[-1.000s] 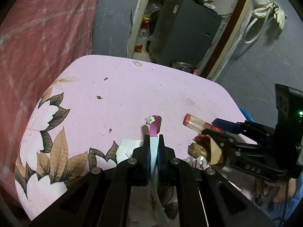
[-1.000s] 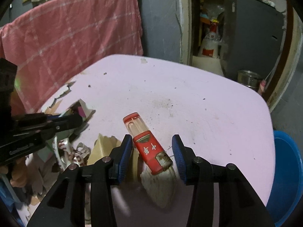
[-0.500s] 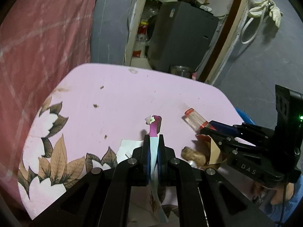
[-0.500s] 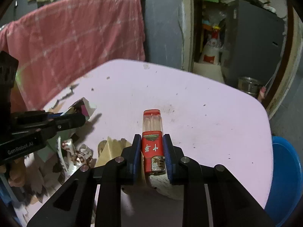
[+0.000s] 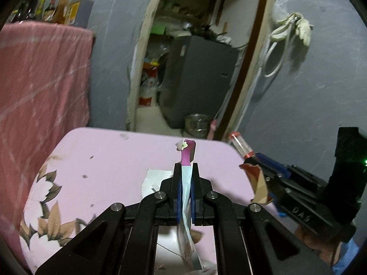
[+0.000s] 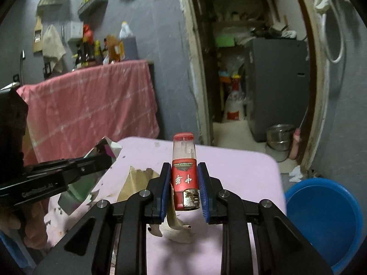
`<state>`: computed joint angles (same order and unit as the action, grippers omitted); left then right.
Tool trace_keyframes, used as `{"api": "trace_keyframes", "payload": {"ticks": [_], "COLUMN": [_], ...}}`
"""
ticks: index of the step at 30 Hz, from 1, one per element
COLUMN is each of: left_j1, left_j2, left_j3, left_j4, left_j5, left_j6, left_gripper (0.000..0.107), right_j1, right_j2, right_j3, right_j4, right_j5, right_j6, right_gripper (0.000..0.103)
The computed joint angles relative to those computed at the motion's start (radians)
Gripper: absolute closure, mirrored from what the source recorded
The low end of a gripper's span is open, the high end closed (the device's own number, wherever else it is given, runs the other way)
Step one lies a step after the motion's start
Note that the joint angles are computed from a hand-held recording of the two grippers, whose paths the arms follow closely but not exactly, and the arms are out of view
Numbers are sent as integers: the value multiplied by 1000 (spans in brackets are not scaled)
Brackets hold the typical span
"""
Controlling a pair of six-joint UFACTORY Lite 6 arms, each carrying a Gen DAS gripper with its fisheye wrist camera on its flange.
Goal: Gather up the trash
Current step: 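Carry the wrapper and red lighter over the blue bucket and open both tools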
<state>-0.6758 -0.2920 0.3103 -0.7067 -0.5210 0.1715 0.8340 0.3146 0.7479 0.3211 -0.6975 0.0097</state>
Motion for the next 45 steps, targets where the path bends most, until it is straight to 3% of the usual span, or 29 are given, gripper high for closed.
{"api": "trace_keyframes", "payload": {"ticks": [4, 10, 21, 23, 24, 29, 30, 33, 37, 45], "left_j1": [-61, -76, -112, -112, -118, -112, -110, -106, -115, -136], "left_j2": [31, 79, 117, 123, 128, 152, 155, 175, 195, 239], "left_j3": [42, 44, 33, 33, 35, 48, 50, 66, 89, 144], "left_j4": [-102, -99, -62, -52, -57, -41, -37, -28, -33, -25], "left_j5": [-16, -17, -35, -36, -39, -33, -31, -23, -23, -24], "left_j6": [85, 59, -24, -37, -38, -49, -51, -55, -50, -56], "left_gripper": [103, 103, 103, 103, 103, 103, 103, 103, 103, 103], "right_j1": [8, -17, -98, -108, -113, -129, -122, -101, -106, -169], "right_j2": [-26, 32, 118, 116, 115, 160, 171, 186, 163, -106], "right_j3": [-14, 3, -37, -32, -25, 75, 90, 122, 90, -191], "right_j4": [82, 143, -82, -120, -132, -170, -136, -14, -39, -205], "right_j5": [32, 135, 176, 188, 199, 286, 294, 319, 288, 46], "right_j6": [-72, -118, 91, 121, 130, 139, 103, -14, 15, 226], "right_gripper": [82, 82, 81, 76, 68, 66, 67, 82, 82, 82]}}
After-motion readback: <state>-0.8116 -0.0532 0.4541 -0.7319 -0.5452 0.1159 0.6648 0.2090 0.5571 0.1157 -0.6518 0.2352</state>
